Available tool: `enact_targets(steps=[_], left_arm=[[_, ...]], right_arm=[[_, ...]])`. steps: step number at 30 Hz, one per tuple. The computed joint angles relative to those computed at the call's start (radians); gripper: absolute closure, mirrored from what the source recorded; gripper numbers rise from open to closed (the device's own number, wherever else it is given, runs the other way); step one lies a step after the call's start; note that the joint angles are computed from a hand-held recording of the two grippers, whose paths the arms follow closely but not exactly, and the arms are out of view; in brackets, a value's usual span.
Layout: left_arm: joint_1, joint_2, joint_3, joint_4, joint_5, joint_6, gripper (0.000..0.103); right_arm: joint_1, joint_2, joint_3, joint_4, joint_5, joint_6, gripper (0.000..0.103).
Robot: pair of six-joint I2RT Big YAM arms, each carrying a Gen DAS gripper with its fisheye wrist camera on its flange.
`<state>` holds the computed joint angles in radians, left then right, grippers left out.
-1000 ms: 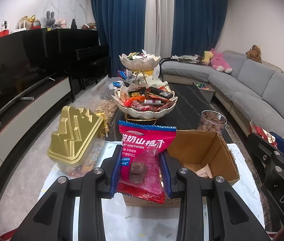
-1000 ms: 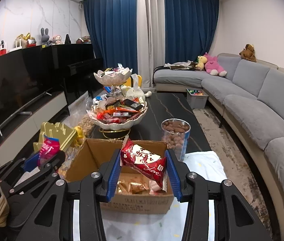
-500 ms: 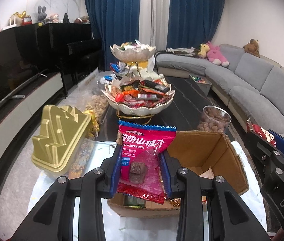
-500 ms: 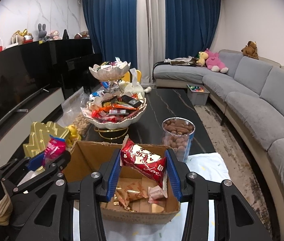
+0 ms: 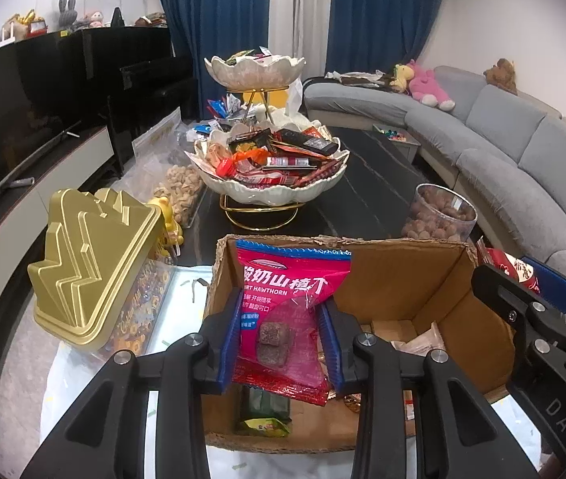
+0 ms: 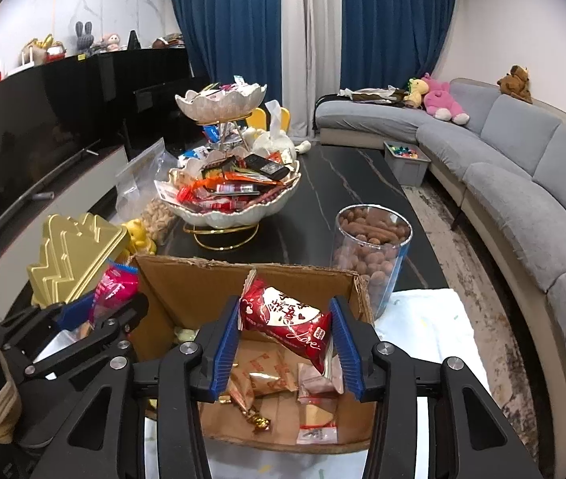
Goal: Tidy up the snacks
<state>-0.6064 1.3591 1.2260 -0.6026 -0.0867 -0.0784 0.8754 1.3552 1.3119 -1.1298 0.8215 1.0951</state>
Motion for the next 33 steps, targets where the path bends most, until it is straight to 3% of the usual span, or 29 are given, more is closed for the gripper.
enact_targets(steps=[4, 8, 10, 12, 25, 33], left_arm=[[-0.001, 0.001, 0.003, -0.007, 0.009, 0.005, 0.061], [0.0, -0.009, -0.002, -0.004, 0.012, 0.007, 0.034], [-0.004, -0.017, -0.006, 0.001, -0.009, 0.01, 0.023], [-0.003, -0.029, -0.013, 0.01, -0.012, 0.005, 0.013], [-0.015, -0.1, -0.026, -0.026, -0.035, 0.006, 0.006], [-0.023, -0.185, -0.048, -0.058, -0.051, 0.004, 0.006]], right_arm=[[0.0, -0.004, -0.002, 0.003, 0.005, -0.012, 0.053], [0.01, 0.001, 0.013, -0.023, 0.032, -0.016, 0.048], [0.016, 0.003, 0.023, -0.04, 0.048, -0.013, 0.031], [0.024, -0.002, 0.027, -0.054, 0.068, 0.003, 0.025], [0.072, -0.022, 0.061, -0.178, 0.097, 0.131, 0.023], [0.154, -0.015, 0.125, -0.33, 0.152, 0.252, 0.023]])
